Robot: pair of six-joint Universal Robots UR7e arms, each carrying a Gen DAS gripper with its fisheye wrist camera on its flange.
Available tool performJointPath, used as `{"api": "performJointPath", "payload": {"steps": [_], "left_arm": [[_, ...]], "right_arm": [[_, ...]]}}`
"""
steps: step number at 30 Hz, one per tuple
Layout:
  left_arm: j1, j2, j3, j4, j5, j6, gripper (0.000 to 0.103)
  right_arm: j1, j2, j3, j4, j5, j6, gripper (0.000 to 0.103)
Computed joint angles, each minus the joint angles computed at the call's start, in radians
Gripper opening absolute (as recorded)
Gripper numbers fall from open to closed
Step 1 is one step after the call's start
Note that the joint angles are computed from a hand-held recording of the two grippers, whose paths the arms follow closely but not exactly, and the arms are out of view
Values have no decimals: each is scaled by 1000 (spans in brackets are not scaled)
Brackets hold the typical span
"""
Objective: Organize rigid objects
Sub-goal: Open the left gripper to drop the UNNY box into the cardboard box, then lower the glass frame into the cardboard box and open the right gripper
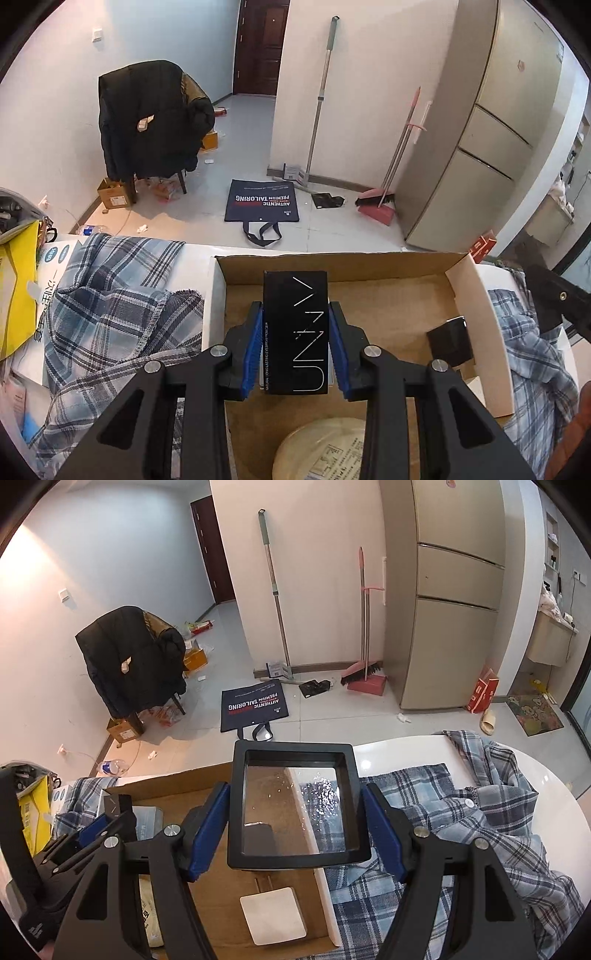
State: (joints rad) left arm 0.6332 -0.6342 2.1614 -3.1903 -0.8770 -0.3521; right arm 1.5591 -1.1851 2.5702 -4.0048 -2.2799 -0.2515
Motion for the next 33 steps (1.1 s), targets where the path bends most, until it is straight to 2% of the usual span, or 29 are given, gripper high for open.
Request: {"api": "performJointPath", "payload": {"steps": [4,6,7,8,10,13,15,16,18,24,26,28,31,33], "left_arm": [[4,1,-3,-15,-21,35,36],[-17,-2,-1,-5,9,47,36],[-35,-2,9,-31,37,52,42],[-47,-3,18,-62,57,53,61],[-72,-10,50,-184,82,58,81],[-105,-6,94,-405,92,142,81],[-132,6,106,-500,129,210,83],[-147,20,103,-536,169,236,88],[-164,18,102,-517,217,226,88],[-167,-2,125,-603,186,233,88],[-164,-5,125,-592,191,237,88],[-164,-5,121,-572,199,244,88],[-162,-14,125,-542,179,212,88],[-160,-14,125,-544,185,207,88]], "right_arm": [[-1,1,3,4,23,-3,70],[-11,-4,11,5,58,-2,70],[-18,-8,18,-2,82,0,70],[-23,-8,23,-10,99,2,70],[-27,-2,31,-36,130,-7,70],[-15,29,29,-72,149,-44,70],[-6,57,26,-91,162,-67,70],[-3,71,24,-96,169,-78,70],[-4,92,20,-90,183,-88,70],[-60,99,17,31,265,-45,70],[-73,115,17,34,293,-47,70],[-87,129,21,32,351,-75,70],[-50,181,3,10,290,-90,70],[-38,191,-12,47,260,-88,70]]}}
